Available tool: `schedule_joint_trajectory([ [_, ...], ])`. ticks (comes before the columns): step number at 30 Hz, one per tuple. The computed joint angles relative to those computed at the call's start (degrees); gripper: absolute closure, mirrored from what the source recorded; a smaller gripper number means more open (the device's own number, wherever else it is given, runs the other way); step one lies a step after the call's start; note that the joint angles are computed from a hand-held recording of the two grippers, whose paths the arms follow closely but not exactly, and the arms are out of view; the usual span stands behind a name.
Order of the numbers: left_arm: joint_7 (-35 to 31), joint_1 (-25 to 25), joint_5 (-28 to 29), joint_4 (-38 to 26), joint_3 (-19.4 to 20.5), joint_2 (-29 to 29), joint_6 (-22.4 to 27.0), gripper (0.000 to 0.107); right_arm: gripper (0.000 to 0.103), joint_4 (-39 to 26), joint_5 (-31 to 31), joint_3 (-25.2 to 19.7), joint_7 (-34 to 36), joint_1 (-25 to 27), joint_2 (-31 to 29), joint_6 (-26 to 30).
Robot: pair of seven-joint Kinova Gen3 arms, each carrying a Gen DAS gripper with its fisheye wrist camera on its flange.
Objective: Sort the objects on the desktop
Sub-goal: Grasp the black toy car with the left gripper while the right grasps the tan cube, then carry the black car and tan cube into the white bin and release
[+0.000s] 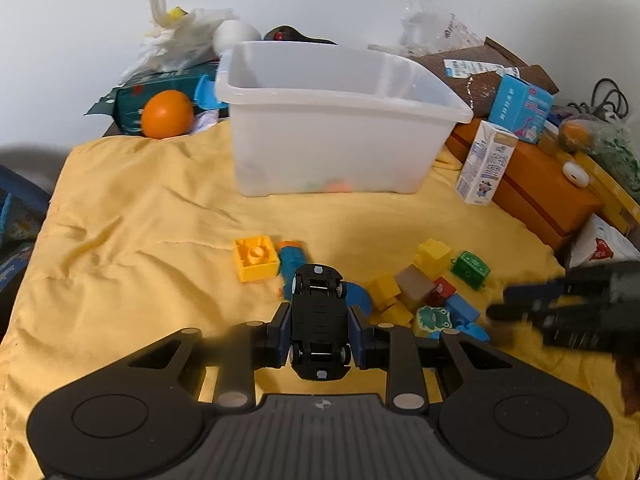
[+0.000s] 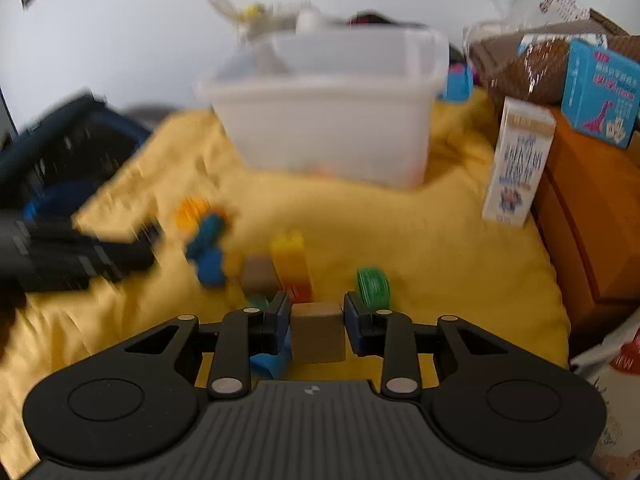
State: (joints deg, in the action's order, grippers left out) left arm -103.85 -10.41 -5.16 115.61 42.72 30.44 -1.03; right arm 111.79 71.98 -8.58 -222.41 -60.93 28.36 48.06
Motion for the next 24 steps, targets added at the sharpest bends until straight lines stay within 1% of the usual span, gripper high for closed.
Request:
schedule_joint_trajectory([
  [1,-0.1,-0.4,-0.1,0.2,0.3,0.1,0.0,0.075,0.067,-0.7,-1.3,-1.0,1.6,1.0,1.0,-0.2],
  [3,-0.3,-1.1,-0.4,0.8,0.8,0.1,-0.1,0.075,0.067,-0.6,-2.2,-0.1,1.9,0.5,1.8,-2.1],
  [5,-0.4,-1.2,-0.5,1.2,0.9,0.1,0.1,0.075,0.066,-1.0,-3.1,0.3,2.5,-0.1,2.7,-2.1],
  [7,-0.5,-1.3,-0.4,1.3,0.9,0.2,0.4,0.075,0.066,-0.8,-3.3,1.2,2.1,-0.5,2.8,-3.4],
  [8,-0.6,-1.6,-0.3,1.5,1.2,0.2,0.3,0.075,0.066,-1.0,-4.3,1.5,2.9,-0.6,2.8,-3.6],
  [9,-0.6,-1.8,-0.3,1.5,1.4,0.3,0.3,0.075,0.065,-1.5,-5.5,0.9,4.7,-0.1,2.9,-2.9],
  [10,-0.7,-2.2,-0.3,1.5,1.7,0.4,0.3,0.075,0.062,-1.6,-6.2,0.5,5.8,0.1,2.7,-2.6],
  [11,-0.8,-2.5,-0.3,1.6,2.1,0.5,0.2,0.075,0.057,-1.6,-6.6,0.8,6.0,-0.7,2.6,-1.8],
  [12,-0.8,-2.5,-0.3,1.6,2.2,0.6,0.3,0.075,0.044,-1.2,-6.6,1.7,5.2,-2.3,2.2,-1.1],
  [13,-0.8,-2.4,-0.2,1.5,2.1,0.6,0.4,0.075,0.039,-0.5,-5.7,1.9,3.7,-3.6,1.8,-0.4],
  [14,-0.9,-2.3,-0.2,1.4,2.1,0.7,0.6,0.075,0.039,0.0,-4.8,1.9,2.7,-4.5,1.7,0.4],
  [16,-1.1,-1.6,0.0,1.3,1.6,0.7,0.7,0.075,0.042,0.5,-4.3,1.0,2.4,-5.1,1.8,1.2],
  [17,-1.3,-1.5,0.1,1.3,1.6,0.7,0.8,0.075,0.050,0.7,-4.2,0.6,2.6,-4.6,1.9,0.5],
  [18,-1.5,-1.5,0.1,1.4,1.8,0.7,0.7,0.075,0.067,0.8,-4.6,0.2,3.1,-3.9,2.0,-0.4],
  [19,-1.7,-1.5,0.0,1.4,1.9,0.8,0.7,0.075,0.068,0.8,-5.0,0.1,2.9,-3.5,2.2,-0.8],
  [21,-2.1,-1.8,-0.1,1.5,2.4,0.8,0.6,0.075,0.069,1.4,-4.0,0.8,0.8,-3.7,1.9,-1.6],
  [24,-2.1,-1.9,0.2,1.5,2.5,0.7,0.5,0.075,0.069,2.1,-1.8,1.1,-2.7,-4.9,1.3,0.0],
])
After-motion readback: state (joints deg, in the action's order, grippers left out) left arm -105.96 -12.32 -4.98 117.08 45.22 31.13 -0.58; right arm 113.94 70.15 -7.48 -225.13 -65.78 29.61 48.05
